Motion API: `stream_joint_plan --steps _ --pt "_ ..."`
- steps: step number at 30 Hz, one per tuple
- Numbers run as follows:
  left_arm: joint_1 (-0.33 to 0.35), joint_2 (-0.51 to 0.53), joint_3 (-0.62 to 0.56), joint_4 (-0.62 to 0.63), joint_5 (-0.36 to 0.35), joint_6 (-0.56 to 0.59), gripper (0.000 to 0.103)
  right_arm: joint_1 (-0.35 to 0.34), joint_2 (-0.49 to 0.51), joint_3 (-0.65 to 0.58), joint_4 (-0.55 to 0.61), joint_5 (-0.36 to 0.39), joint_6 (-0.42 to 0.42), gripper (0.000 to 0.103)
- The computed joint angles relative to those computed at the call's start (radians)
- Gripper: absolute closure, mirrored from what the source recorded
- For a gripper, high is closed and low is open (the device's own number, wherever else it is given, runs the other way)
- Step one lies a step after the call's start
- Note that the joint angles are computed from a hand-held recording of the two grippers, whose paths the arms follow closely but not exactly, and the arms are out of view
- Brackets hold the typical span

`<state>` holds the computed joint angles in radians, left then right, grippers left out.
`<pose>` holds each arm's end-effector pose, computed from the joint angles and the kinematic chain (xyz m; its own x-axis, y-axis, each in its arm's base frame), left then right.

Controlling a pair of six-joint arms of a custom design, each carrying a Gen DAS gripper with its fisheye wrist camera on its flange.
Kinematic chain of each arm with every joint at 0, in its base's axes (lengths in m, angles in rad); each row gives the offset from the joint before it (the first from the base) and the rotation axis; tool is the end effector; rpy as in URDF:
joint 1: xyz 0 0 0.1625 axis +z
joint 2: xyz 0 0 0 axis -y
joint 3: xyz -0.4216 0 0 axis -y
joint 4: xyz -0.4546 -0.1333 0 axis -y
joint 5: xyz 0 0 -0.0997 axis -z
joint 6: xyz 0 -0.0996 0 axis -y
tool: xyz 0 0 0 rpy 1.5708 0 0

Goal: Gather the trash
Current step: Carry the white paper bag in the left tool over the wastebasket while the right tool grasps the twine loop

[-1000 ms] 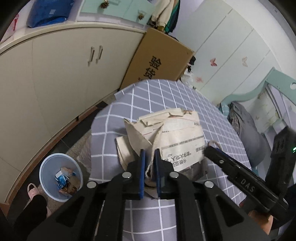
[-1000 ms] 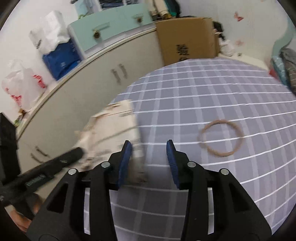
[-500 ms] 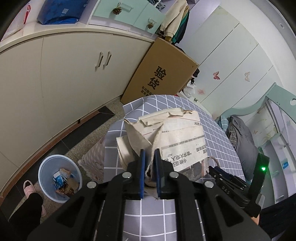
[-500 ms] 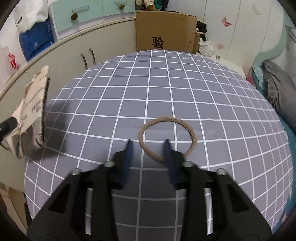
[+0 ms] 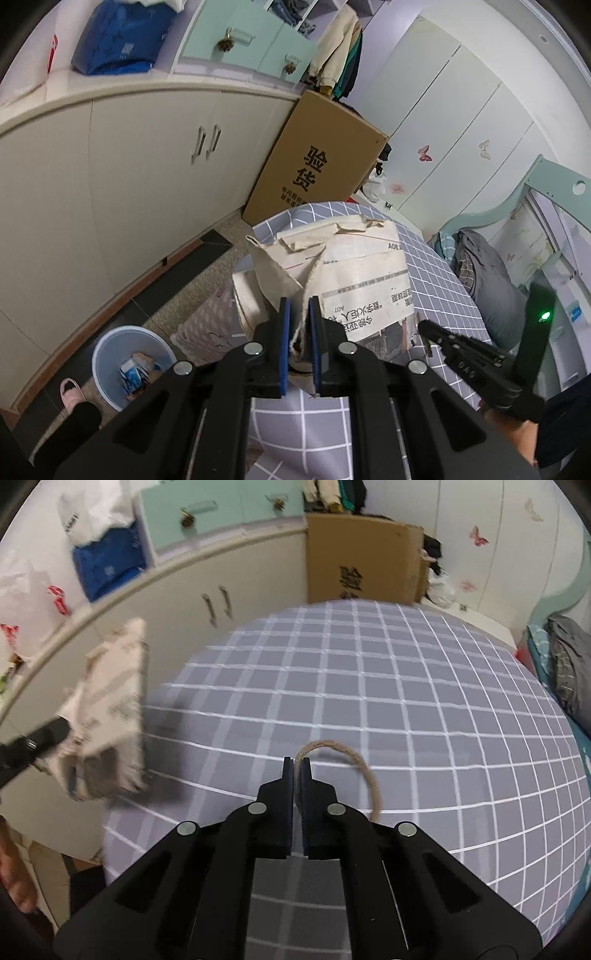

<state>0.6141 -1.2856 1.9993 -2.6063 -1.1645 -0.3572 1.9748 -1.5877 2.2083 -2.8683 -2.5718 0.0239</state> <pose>-0.3793 -0.4787 0.2142 -0.8627 0.4448 -0.2407 0.5056 0.7495 -0.4274 0.2318 -0.4165 0.3402 -0.7105 0.2900 0.6412 -0.2895 0.7100 -0.6419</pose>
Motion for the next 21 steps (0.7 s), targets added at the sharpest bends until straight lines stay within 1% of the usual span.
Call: stream_joint_plan --steps 3,7,9,11,15,19,21 --pt "-0.007 -0.037 0.025 -0.007 0.004 0.010 0.094 0.040 0.027 -0.018 -0.020 0.014 -0.007 0.100" --pt "-0.024 -0.086 0.064 -0.016 0.054 0.027 0.094 0.084 0.060 -0.043 -0.031 0.050 0.003 0.100" --pt "-0.024 -0.114 0.084 -0.019 0.078 0.030 0.094 0.109 0.091 -0.056 -0.052 0.052 -0.005 0.100" --pt "-0.027 -0.142 0.105 -0.024 0.118 0.038 0.094 0.125 0.110 -0.069 -0.059 0.072 -0.011 0.100" --pt "-0.003 -0.197 0.134 -0.006 0.158 0.035 0.094 0.154 0.183 -0.113 -0.063 0.118 -0.019 0.100" --pt "0.041 -0.236 0.146 0.014 0.183 0.028 0.094 0.165 0.267 -0.165 -0.073 0.181 -0.037 0.100" --pt "0.061 -0.251 0.151 0.020 0.203 0.033 0.094 0.163 0.310 -0.192 -0.076 0.229 -0.041 0.100"
